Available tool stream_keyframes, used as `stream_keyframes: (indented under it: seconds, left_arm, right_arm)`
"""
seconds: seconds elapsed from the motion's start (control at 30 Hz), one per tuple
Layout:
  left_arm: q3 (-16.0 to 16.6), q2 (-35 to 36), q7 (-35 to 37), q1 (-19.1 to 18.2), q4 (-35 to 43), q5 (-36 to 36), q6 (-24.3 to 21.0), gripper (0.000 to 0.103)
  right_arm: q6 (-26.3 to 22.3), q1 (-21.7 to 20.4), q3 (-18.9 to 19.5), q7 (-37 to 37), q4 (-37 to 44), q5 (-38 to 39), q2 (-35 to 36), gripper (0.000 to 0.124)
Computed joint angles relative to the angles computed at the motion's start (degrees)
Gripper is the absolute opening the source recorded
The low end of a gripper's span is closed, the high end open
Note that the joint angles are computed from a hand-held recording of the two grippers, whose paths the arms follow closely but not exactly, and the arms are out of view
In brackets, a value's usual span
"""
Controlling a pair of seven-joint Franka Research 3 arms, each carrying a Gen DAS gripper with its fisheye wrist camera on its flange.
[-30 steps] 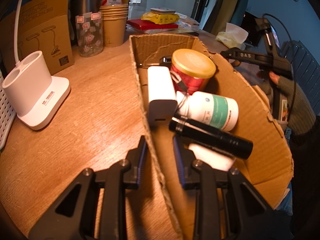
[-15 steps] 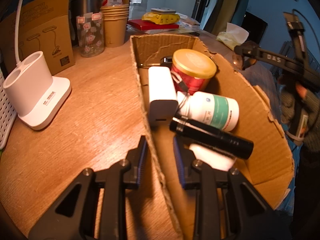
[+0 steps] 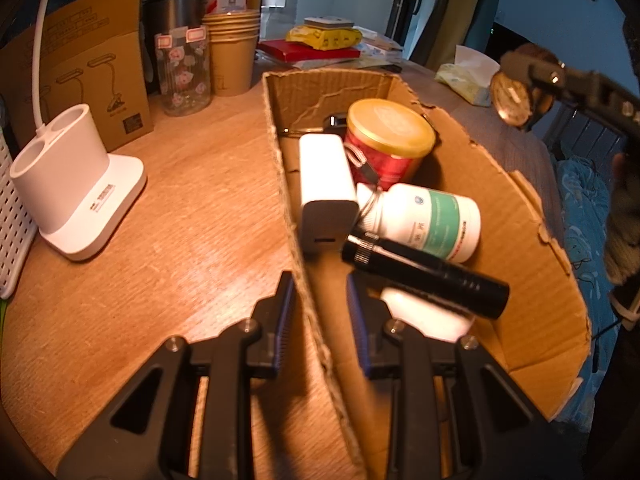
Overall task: Organize rigid objects
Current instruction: 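Lift the wristwatch with the right tool and carry it over the box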
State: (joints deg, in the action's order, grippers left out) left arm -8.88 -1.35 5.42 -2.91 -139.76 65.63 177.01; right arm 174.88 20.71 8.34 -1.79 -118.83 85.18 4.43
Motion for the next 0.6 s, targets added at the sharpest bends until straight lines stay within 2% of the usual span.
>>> stream_keyframes:
  seconds: [0.17, 0.37, 0.47, 0.6]
  left_arm:
    - [0.0, 0.0, 0.1, 0.0, 0.0, -0.1, 0.0, 0.028]
    - [0.0, 0.0, 0.1, 0.0, 0.0, -0.1, 0.0, 0.028]
    - [0.0, 0.0, 0.0, 0.0, 0.0, 0.0, -0.1, 0.028]
    - [0.0, 0.0, 0.0, 0.0, 0.0, 0.0, 0.0, 0.028]
  right_arm:
    - [-1.9, 1.2, 0.4, -2.2, -1.8, 1.4, -2.4, 0.065]
    - [-5.3, 2.5, 0.2, -0.7, -3.4, -0.8, -3.7, 0.065]
    - [-8.1, 2.7, 0.0, -3.8, -3.8, 0.9, -4.0, 0.065]
    - [-10.3, 3.1, 0.0, -3.1, -4.4, -2.4, -3.6, 0.065]
